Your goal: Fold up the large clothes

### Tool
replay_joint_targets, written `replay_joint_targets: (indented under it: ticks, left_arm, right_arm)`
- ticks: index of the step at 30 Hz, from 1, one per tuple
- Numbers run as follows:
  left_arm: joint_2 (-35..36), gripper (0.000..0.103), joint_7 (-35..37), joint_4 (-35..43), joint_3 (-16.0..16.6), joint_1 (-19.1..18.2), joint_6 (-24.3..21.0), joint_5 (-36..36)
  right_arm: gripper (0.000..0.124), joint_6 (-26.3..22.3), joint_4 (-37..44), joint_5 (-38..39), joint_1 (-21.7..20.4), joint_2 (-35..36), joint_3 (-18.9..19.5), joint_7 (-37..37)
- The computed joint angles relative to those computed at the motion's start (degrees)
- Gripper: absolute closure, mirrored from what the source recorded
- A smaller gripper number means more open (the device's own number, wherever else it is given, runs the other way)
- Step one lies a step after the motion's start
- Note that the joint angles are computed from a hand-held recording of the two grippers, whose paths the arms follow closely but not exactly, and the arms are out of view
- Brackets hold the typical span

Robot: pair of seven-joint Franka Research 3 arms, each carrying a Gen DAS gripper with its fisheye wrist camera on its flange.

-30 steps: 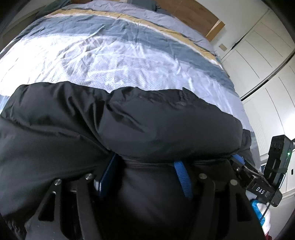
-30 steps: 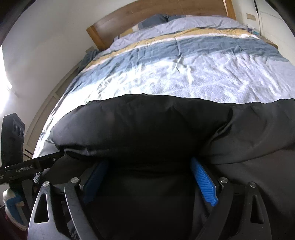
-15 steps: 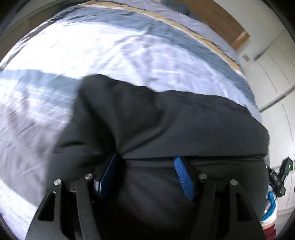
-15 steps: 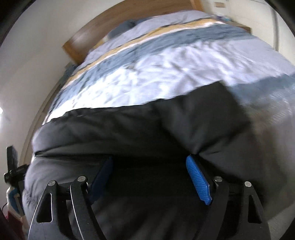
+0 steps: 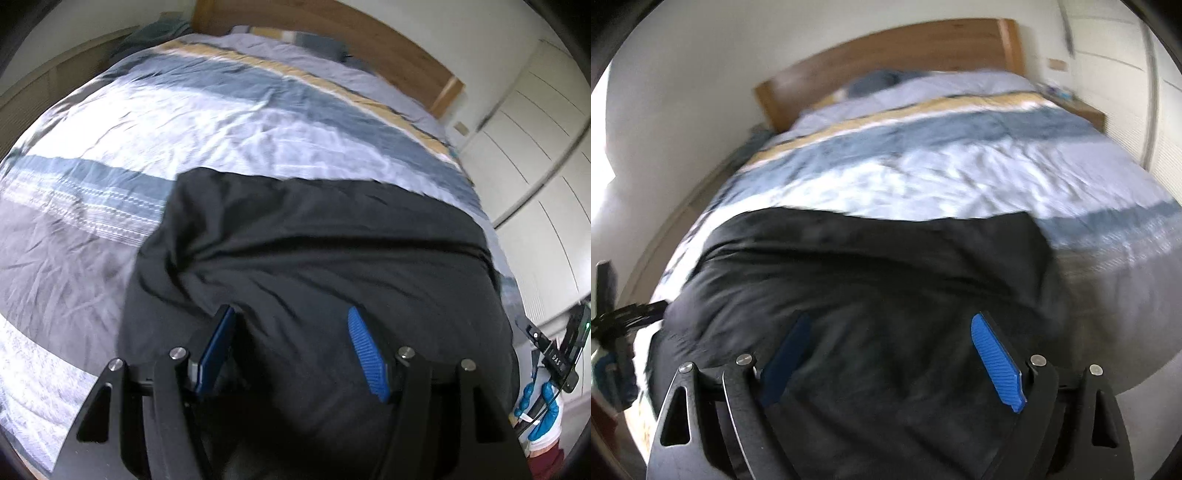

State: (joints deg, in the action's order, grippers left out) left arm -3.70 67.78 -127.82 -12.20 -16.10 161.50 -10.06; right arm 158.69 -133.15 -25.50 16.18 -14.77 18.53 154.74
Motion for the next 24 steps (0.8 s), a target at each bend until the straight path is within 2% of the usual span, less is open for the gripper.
replay_joint_targets:
  ticks: [4, 9, 16, 24]
  left_arm:
    - [-0.4, 0.041, -1.0, -1.9, -0.5, -0.5, 0.1, 1.2]
    - [-1.3, 0.041, -1.8, -6.2, 0.3, -0.3, 3.0, 0.2]
    - [-4.1, 0.041, -2.3, -11.3, 2.2, 0.6, 3.6, -0.9]
    - [-9.3, 0.041, -3.3, -16.1, 4.5, 0.6, 1.4, -1.2]
  right_arm:
    - [0.033, 1.1, 2.0, -1.2, 1.8, 2.7, 1.4, -1.0]
    - [0.028, 0.2, 0.7, -1.9, 4.0, 3.7, 0.4, 1.0]
    - [0.028, -0.1, -6.7, 0.6, 3.3, -2.0, -0.7, 2.8]
    - [0.028, -5.0, -12.3, 6.6, 1.4, -10.0, 1.0, 1.4]
